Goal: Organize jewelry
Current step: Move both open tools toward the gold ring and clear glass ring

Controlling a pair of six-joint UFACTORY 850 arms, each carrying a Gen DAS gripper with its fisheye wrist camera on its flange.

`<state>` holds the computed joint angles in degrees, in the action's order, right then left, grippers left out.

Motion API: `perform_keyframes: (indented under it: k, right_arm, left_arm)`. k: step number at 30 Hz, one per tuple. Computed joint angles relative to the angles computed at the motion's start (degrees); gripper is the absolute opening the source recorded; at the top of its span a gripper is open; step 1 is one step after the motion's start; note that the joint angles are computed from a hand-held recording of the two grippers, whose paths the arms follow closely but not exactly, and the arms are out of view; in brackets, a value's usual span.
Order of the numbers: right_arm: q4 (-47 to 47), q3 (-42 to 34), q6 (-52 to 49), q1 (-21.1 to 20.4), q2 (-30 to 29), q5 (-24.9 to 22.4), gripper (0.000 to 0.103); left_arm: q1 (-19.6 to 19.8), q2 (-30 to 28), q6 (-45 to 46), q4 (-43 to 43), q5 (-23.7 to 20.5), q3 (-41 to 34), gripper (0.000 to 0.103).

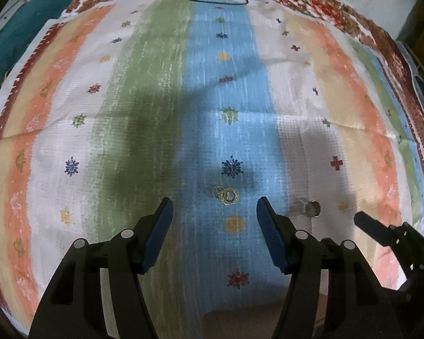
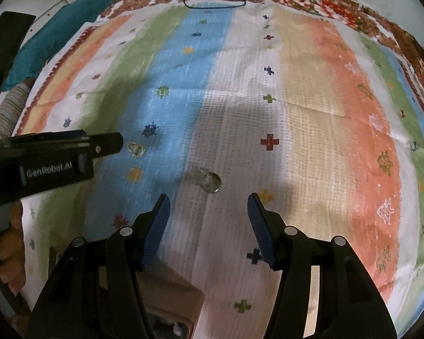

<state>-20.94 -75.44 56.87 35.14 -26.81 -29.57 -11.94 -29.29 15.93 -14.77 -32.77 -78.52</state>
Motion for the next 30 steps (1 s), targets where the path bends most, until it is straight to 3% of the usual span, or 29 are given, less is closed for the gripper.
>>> perform_keyframes:
  k: [12,14,17,23,30]
  right_arm:
    - [2.1,-3.3,-4.6,-1.0,-3.6,-0.9,0.057]
    - [2.7,-3.7,-5.4,-1.1,-3.9,-1.1,0.05]
    - [3.4,-4.3,-6.4,-1.2,-4.6,-1.5,0.049]
    - [5.3,-5.0,-8.3,-1.7,-5.7,-2.0,0.043]
    - [6.0,-5.7,-9.1,-2.0,-6.6,-2.1,0.04]
  left_arm:
    - [0.2,-3.5,2.2,-2.3,-3.3,-3.3,0.053]
    - [0.2,-4.2,2.8,-2.7,-3.9,-4.0,0.053]
    - [0.0,-5.1,3.6,-3.2,-5.0,-5.0,0.051]
    - [-0.5,-6.7,5.0,-3.5,-6.8,-6.2,0.034]
    - [-0.7,-7.3,4.9,-3.0,-5.5,-6.4,0.031]
